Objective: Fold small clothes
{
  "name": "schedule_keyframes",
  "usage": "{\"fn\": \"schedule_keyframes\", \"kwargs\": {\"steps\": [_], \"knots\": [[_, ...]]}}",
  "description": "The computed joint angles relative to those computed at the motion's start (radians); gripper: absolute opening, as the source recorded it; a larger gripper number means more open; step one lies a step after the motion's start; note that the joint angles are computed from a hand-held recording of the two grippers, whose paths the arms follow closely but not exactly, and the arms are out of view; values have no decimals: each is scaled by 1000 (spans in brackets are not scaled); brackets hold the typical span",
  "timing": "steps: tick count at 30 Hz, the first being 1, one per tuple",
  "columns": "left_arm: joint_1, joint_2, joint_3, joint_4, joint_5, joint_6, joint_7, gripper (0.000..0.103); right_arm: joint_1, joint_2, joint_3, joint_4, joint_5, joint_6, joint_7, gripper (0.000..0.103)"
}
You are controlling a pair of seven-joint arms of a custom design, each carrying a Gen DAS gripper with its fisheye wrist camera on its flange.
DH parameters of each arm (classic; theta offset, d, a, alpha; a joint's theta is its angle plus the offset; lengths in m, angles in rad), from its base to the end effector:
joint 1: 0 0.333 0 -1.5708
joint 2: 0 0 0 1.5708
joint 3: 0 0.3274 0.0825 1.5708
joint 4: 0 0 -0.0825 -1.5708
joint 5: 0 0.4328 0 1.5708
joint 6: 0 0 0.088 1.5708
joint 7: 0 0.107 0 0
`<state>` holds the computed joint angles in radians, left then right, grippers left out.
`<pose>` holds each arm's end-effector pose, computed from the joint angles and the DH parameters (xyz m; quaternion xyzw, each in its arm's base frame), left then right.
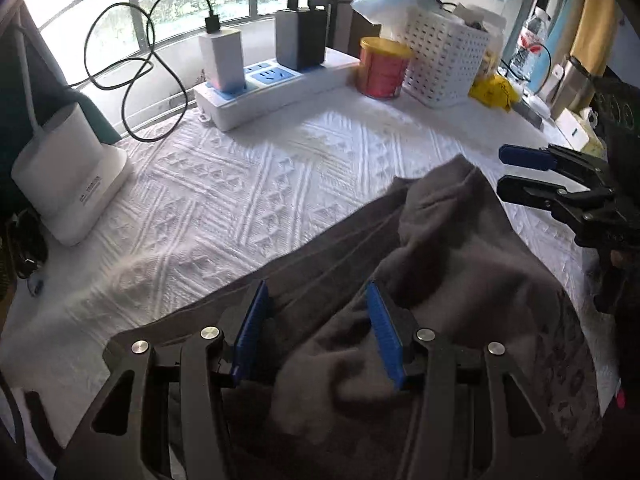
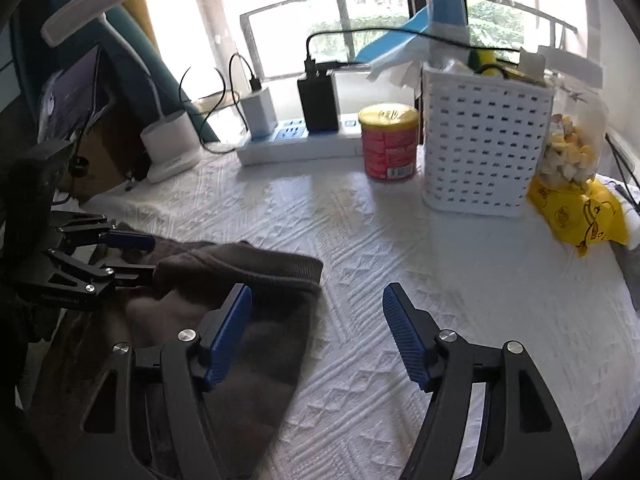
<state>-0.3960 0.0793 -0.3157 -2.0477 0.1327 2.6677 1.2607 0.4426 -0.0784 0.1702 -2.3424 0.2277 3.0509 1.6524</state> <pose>0.4914 -0.4243 0.4503 -0.4932 0.8267 -0.2498 0.1050 0.4831 0.3195 0.4375 -0.7480 0.5413 -0.1195 0.3648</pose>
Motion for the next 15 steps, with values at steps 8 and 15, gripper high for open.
{"fn": "schedule_keyframes", "kwargs": {"steps": [8,15], "knots": [[-6,-13,0,-27,16,61,33,5,29,19,-15,6,114,19,-84,72],[-9,-16,37,-12,301,139,-238,1,13,21,-4,6,87,43,-51,72]]}}
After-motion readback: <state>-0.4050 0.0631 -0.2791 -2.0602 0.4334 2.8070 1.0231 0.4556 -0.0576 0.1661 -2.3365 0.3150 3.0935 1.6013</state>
